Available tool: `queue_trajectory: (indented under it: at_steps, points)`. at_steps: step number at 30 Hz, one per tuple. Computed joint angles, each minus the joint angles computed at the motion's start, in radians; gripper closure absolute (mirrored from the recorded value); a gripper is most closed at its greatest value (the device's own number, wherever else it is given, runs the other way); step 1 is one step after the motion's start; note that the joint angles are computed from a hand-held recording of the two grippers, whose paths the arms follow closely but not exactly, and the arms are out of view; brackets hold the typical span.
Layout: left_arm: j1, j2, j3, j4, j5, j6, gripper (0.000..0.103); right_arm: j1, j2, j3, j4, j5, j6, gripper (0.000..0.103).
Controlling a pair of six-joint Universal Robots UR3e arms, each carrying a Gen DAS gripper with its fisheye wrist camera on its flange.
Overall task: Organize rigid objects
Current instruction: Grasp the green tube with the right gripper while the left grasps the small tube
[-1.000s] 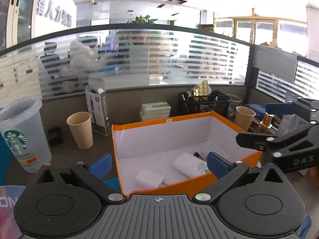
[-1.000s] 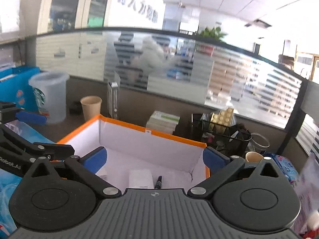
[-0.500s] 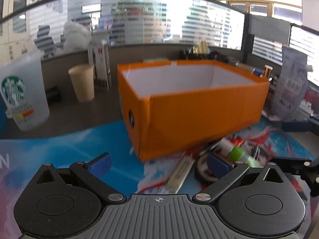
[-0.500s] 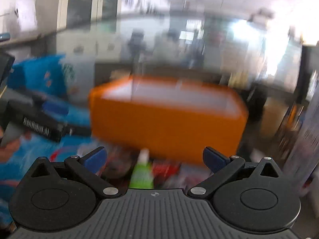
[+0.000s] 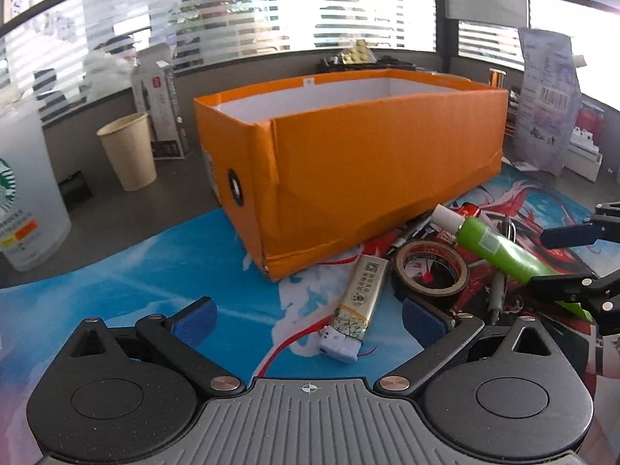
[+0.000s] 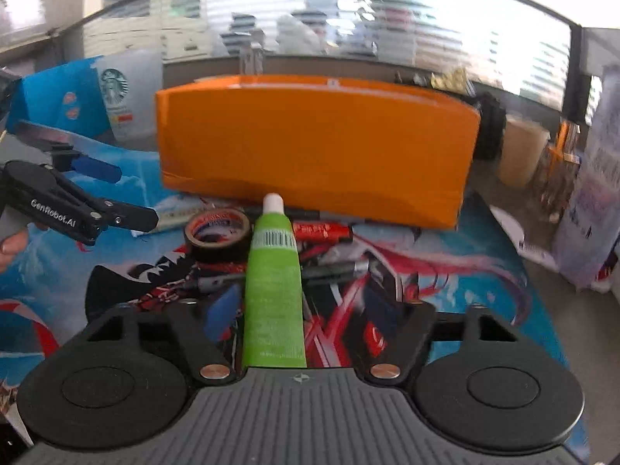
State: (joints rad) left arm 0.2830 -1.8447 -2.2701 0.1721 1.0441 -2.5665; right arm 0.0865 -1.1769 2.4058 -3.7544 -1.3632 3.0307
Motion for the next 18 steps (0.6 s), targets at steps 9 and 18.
queue_trajectory:
  at_steps: [9, 18]
  points:
    - [-0.017, -0.096, 0.046, 0.019, -0.070, 0.113, 0.001, 0.011, -0.020, -0.019, 0.078, -0.005, -0.026, 0.056]
    - [-0.011, -0.111, 0.119, -0.113, -0.117, 0.109, 0.002, 0.037, 0.029, -0.011, -0.023, -0.036, -0.034, 0.073]
